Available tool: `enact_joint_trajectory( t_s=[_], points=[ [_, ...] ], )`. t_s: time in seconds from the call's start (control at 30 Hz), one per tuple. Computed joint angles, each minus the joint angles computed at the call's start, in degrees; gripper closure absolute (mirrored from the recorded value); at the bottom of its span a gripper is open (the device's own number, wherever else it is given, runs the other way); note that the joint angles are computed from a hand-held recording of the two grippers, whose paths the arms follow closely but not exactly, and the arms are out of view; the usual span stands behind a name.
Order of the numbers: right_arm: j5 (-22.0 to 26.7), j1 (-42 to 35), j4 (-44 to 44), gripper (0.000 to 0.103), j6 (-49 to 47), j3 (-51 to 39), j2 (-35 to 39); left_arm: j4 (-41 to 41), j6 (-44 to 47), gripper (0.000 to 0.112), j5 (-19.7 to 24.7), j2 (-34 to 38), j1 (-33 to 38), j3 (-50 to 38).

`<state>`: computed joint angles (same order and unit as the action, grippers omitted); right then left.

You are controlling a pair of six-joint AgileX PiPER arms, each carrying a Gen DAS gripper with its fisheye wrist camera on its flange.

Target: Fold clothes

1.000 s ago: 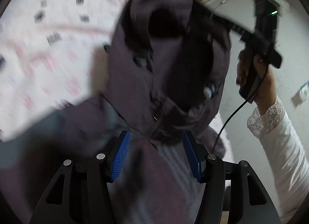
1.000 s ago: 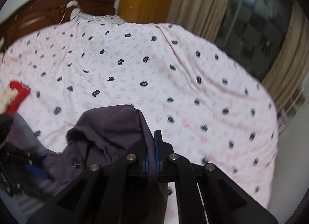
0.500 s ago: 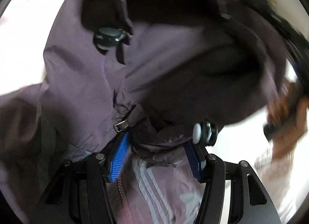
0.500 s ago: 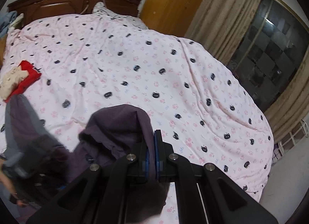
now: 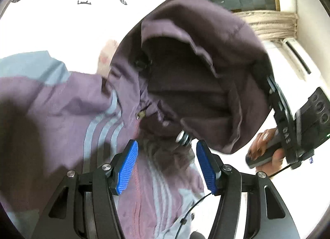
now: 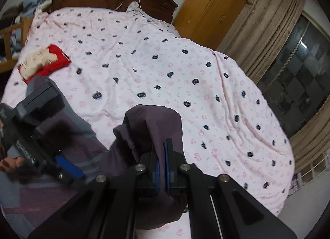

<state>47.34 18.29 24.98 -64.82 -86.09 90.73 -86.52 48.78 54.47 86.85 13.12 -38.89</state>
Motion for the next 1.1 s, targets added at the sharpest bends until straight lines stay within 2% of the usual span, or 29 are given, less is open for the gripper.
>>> enact_joint_trajectory(
  t_s=[0.1, 0.2, 0.27, 0.3, 0.37, 0.43, 0.53, 0.6, 0.7, 0.87, 0.97, 1.1],
  points=[
    [1.81, -1.21, -0.86, 0.098, 4.75, -5.14, 3.23, 0.6, -1.11, 0.058, -3.23, -0.19, 0.54, -1.54],
    [3.49, -1.47, -8.11, 0.096, 16.42, -15.2, 10.92, 1.03, -2.68, 0.058, -6.69, 2.28, 0.46, -4.41],
    [7.09, -1.84, -13.33, 0.075, 25.07, -23.89, 17.4, 2.31, -5.06, 0.058, -9.88, 3.77, -1.5, -6.68],
    [8.93, -1.99, -15.73, 0.071, 29.2, -28.43, 20.7, 3.3, -6.69, 0.058, -11.27, 4.83, -2.66, -8.38],
    [8.64, -2.65, -19.53, 0.048, 37.03, -31.17, 23.05, 5.24, -9.28, 0.058, -14.75, 6.3, -5.22, -11.55],
    [7.95, -5.42, -15.76, 0.039, 40.3, -30.53, 22.98, 8.58, -12.4, 0.058, -17.82, 7.17, -6.88, -14.42],
    [8.96, -10.89, -5.91, 0.034, 39.66, -27.84, 22.21, 15.02, -18.26, 0.058, -19.65, 7.6, -6.41, -18.03],
    [13.6, -14.35, 0.39, 0.033, 40.11, -28.82, 24.43, 15.65, -20.26, 0.058, -18.84, 10.76, -5.64, -22.13],
    [20.4, -19.97, 10.51, 0.033, 44.82, -31.0, 30.24, 12.72, -18.11, 0.054, -16.25, 15.31, -2.5, -25.47],
    [19.14, -27.32, 28.15, 0.032, 51.45, -22.87, 35.23, 10.85, -18.35, 0.053, -7.41, 24.81, 0.51, -33.02],
    [18.67, -27.82, 33.57, 0.032, 50.67, -21.22, 38.35, 15.15, -22.28, 0.053, -9.24, 26.43, -0.97, -36.2],
    [19.26, -27.15, 35.88, 0.032, 49.44, -22.42, 41.14, 16.83, -23.62, 0.053, -9.94, 27.41, -1.79, -36.81]
  ],
)
